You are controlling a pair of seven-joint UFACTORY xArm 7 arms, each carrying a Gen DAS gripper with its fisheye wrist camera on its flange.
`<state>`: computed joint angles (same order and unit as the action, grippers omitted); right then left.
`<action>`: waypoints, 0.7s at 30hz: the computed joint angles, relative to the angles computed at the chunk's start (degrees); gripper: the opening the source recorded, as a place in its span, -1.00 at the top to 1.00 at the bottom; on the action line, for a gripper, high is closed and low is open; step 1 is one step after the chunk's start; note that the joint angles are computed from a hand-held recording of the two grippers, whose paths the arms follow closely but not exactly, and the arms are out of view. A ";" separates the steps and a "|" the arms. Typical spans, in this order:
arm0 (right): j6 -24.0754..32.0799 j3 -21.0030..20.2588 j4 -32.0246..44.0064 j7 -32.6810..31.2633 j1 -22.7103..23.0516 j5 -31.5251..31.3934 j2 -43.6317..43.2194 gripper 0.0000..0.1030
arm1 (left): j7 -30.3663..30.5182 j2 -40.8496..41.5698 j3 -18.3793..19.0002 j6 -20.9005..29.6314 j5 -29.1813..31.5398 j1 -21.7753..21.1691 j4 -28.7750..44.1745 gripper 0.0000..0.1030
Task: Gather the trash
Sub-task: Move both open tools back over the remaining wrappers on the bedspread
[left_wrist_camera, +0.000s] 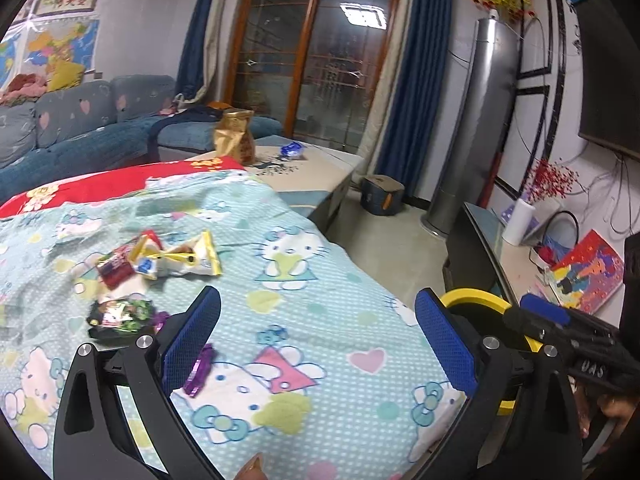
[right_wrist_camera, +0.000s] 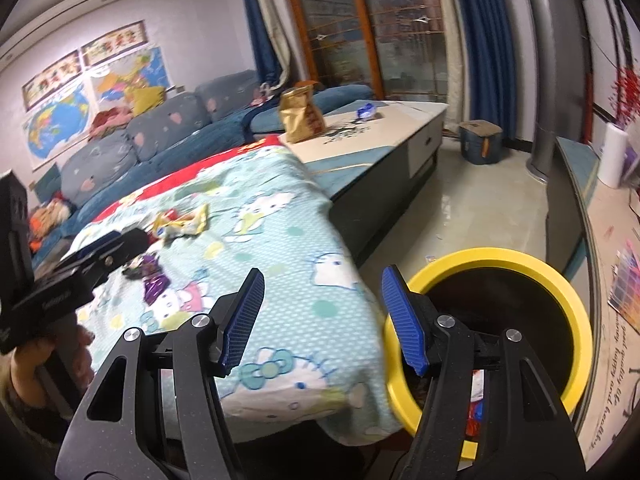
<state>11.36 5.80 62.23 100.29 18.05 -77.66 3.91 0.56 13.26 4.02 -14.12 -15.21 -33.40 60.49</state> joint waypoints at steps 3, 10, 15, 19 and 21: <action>-0.45 0.56 1.60 -3.71 0.70 2.09 1.44 -0.04 | 0.66 -0.65 1.60 -0.60 -1.44 -0.92 -0.79 -0.84; -0.94 0.07 5.65 -12.23 4.36 7.41 4.82 -0.05 | 4.32 -1.95 3.23 -1.61 -6.93 -1.50 -2.36 -0.84; -0.35 -1.12 8.96 -18.97 7.45 11.97 7.87 -0.05 | 7.43 -2.55 4.21 -2.20 -12.01 -1.27 -3.37 -0.84; -1.66 -1.02 11.98 -27.23 8.32 19.64 11.37 -0.05 | 12.48 -2.57 8.62 -1.61 -19.87 -3.94 -3.46 -0.84; -1.31 -0.27 14.01 -32.06 8.54 23.82 13.49 -0.05 | 15.30 -2.30 12.55 -0.62 -24.72 -7.03 -3.07 -0.84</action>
<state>10.05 5.52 76.24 68.23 26.59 -53.84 17.40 15.86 10.96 16.57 -14.74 -39.93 -40.43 57.41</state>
